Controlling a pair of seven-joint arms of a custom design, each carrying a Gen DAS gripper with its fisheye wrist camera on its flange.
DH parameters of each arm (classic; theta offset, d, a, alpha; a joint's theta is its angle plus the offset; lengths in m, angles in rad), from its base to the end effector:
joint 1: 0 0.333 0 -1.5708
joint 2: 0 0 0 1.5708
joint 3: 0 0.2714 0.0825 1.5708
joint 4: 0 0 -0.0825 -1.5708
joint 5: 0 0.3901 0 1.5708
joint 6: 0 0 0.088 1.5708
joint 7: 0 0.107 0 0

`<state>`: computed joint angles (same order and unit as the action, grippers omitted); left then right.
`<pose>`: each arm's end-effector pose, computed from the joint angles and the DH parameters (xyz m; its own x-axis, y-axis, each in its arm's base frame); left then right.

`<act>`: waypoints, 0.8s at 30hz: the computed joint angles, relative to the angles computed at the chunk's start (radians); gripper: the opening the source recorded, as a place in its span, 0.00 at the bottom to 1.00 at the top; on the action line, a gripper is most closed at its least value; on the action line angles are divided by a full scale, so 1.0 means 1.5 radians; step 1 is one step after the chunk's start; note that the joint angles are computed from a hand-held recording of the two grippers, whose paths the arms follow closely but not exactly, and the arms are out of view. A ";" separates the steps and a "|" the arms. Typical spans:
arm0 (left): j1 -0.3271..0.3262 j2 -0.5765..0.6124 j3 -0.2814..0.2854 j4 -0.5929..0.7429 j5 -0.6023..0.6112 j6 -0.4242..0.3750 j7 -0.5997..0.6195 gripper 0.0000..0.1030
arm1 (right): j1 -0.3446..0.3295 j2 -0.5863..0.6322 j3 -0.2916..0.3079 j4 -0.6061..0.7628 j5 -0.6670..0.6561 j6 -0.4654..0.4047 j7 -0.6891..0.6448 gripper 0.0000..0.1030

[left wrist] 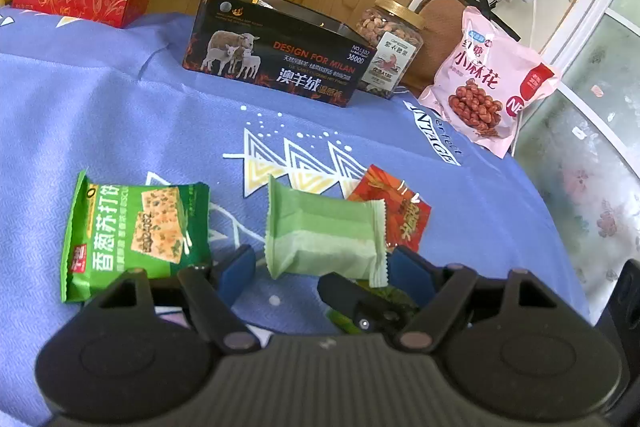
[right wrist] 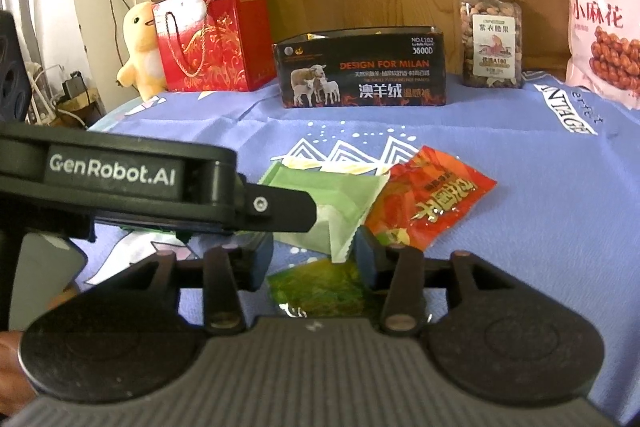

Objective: Organize snacks

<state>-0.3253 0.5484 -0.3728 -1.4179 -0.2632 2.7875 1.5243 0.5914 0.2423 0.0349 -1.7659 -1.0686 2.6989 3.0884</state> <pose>0.6100 -0.4164 0.4560 -0.4349 -0.7786 0.4524 -0.7642 0.0534 -0.6428 0.5201 0.4107 0.4443 0.0297 -0.9838 -0.1769 -0.5858 0.1263 -0.8005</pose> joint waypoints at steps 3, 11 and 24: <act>0.001 0.000 0.000 0.000 0.000 0.000 -0.001 0.75 | 0.000 0.000 0.000 0.000 0.000 0.000 0.000 0.47; -0.004 -0.001 0.005 0.001 0.008 -0.003 -0.008 0.75 | 0.000 0.000 0.000 0.000 0.000 0.004 -0.003 0.49; 0.099 0.022 -0.086 0.042 -0.172 -0.015 0.166 0.69 | -0.035 -0.041 0.002 -0.037 -0.056 0.037 0.042 0.50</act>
